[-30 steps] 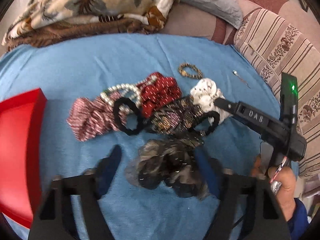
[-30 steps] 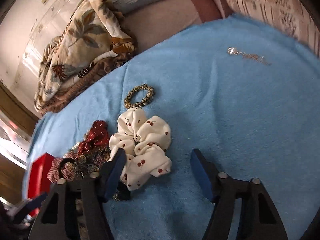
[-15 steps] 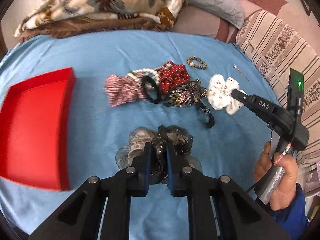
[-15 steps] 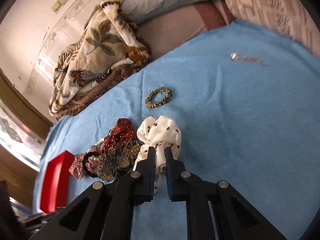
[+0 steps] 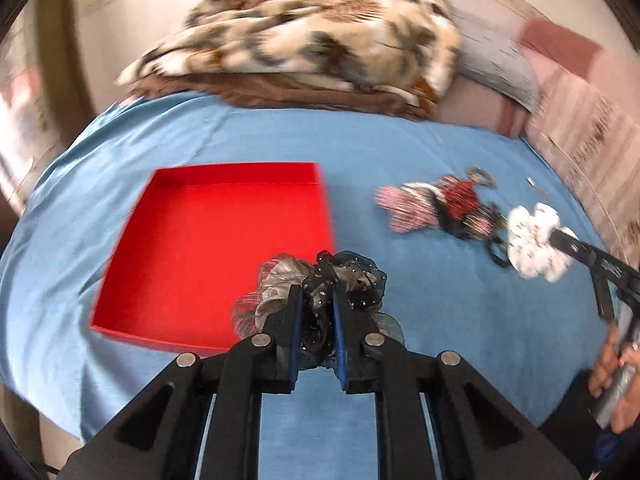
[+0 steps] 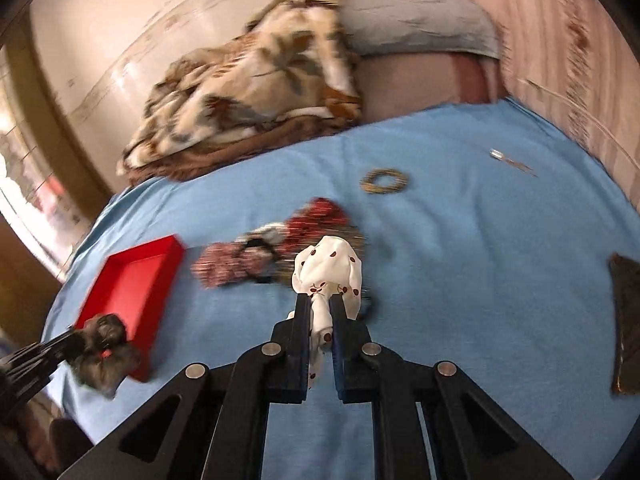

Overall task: Organize jewelry
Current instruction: 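Carry both scrunchies into the red tray and open both tools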

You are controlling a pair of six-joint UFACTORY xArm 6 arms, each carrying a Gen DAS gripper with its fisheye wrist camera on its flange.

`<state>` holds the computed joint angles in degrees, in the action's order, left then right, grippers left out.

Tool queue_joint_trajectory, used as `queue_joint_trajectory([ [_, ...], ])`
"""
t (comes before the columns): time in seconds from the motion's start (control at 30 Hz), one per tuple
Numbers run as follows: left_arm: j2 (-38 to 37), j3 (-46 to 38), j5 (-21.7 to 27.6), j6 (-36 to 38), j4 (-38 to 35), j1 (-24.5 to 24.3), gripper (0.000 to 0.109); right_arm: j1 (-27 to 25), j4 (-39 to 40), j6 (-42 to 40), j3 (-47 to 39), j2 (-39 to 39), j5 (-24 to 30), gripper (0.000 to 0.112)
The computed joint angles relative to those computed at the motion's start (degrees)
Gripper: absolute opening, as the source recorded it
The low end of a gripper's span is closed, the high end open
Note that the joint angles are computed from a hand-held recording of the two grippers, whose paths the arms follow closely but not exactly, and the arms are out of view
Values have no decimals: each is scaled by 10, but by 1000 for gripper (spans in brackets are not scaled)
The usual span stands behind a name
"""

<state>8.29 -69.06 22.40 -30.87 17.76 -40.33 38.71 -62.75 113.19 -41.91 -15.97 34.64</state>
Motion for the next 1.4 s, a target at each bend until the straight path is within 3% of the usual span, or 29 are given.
queue_joint_trajectory([
  [0.23, 12, -10, -15, 41, -86, 84, 14, 5, 60, -118, -181, 166, -79, 10],
  [0.43, 85, -87, -10, 69, -155, 131, 14, 2, 192, -281, -350, 309, -109, 11],
  [0.6, 171, -196, 5, 95, -180, 148, 14, 0, 277, -422, -541, 444, -53, 11],
  [0.9, 300, -369, 70, 60, -124, 168, 15, -6, 381, -580, -850, 660, 79, 11],
  [1.07, 314, -385, 73, 39, -101, 173, 19, -7, 378, -582, -883, 688, 107, 13],
  [1.2, 307, -369, 64, 39, -106, 173, 29, -5, 369, -582, -907, 704, 131, 13],
  [1.23, 301, -360, 58, 44, -109, 172, 32, -3, 361, -581, -914, 707, 138, 16],
  [1.3, 287, -343, 49, 48, -113, 170, 36, -1, 342, -573, -907, 700, 139, 38],
  [1.4, 254, -302, 24, 33, -105, 169, 42, 6, 301, -554, -890, 682, 138, 59],
])
